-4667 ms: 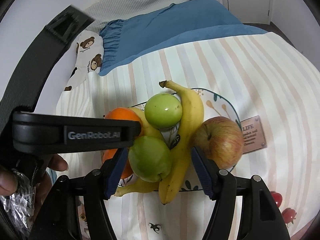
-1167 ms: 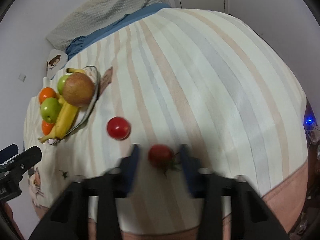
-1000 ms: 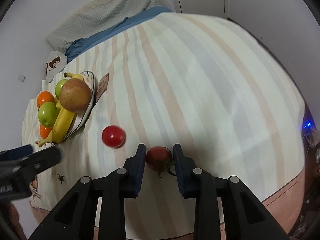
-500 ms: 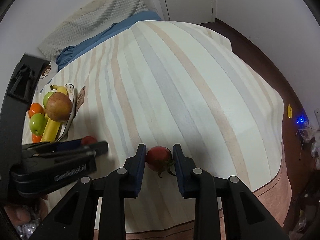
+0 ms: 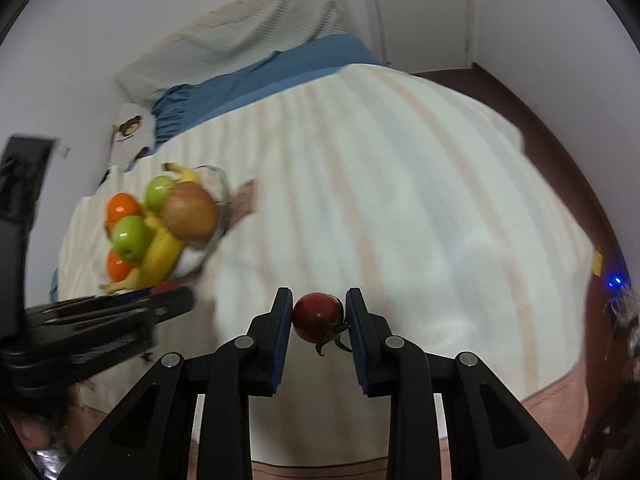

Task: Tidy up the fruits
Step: 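Lower both cherry tomatoes onto the plate beside the oranges and open both tools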

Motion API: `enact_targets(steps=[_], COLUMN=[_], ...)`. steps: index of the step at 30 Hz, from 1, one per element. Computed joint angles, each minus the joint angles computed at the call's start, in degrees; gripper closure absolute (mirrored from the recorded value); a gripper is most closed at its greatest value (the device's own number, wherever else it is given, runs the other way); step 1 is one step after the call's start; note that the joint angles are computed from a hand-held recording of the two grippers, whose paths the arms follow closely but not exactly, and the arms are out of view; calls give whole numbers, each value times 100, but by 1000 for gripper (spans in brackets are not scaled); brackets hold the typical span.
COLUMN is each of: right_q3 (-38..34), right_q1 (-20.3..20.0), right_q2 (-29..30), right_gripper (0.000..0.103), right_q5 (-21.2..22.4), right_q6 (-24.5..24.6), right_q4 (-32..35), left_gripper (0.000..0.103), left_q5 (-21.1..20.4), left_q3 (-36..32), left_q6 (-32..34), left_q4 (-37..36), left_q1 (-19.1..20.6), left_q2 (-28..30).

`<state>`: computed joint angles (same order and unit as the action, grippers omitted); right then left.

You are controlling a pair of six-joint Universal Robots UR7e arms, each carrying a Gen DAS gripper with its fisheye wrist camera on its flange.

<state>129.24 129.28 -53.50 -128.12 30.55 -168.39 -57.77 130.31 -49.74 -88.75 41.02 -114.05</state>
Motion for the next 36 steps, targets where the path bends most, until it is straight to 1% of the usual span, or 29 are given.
enact_targets(steps=[2,4,7,10,13,15,20,22,24,26,28,33,36], right_q3=[-167,-395,-743,-1116,-1510,-1755,-2044,-2122,-2188,-2292,-2401,-2696,-2981], right_q1=[22,25,75,113,157,157,158,191,224,257,309,411,509], right_q2=[247,566,1015,1437,1864,2095,2331,2381,2433,2524,2621,2874,3075], right_gripper=[73,73,73,73,73,73,73,73,73,73,73,73,73], right_q5=[182,362,572,732,761,723,752,847,981,1161,1219,1473,1491], right_q6=[-95,-204,-332,-447,-548,-606,-530,-538,-560,-567,-594,-571,-649], right_q4=[-114,-209,-287,-297,-291,-241,-166,-190,-228,-256,-267,-265,-160], left_gripper=[76,76,75,75,75,75,75,75,75,75,75,75,75], left_q5=[124,251,493,619,591,431,134,-32,-83,-117,-233,-457,-655], left_q3=[-203,-429,-630,-802,-846,-921,-1158,-1237,-1302,-1339,-1394,-1481,-1550], left_q6=[-177,-219,-16,385,999,1428,2101,2336,2502,2625,2818,2984,3072], left_q4=[434,669,540,213,-480,-905,-1413,-1579,-1706,-1731,-1757,-1866,-1870], left_q1=[106,344,784,1370,2016,2448,3116,3352,3501,3568,3642,3839,3970], left_q2=[-332,-540,-520,-436,-166,46,492,702,879,954,1013,1130,1178])
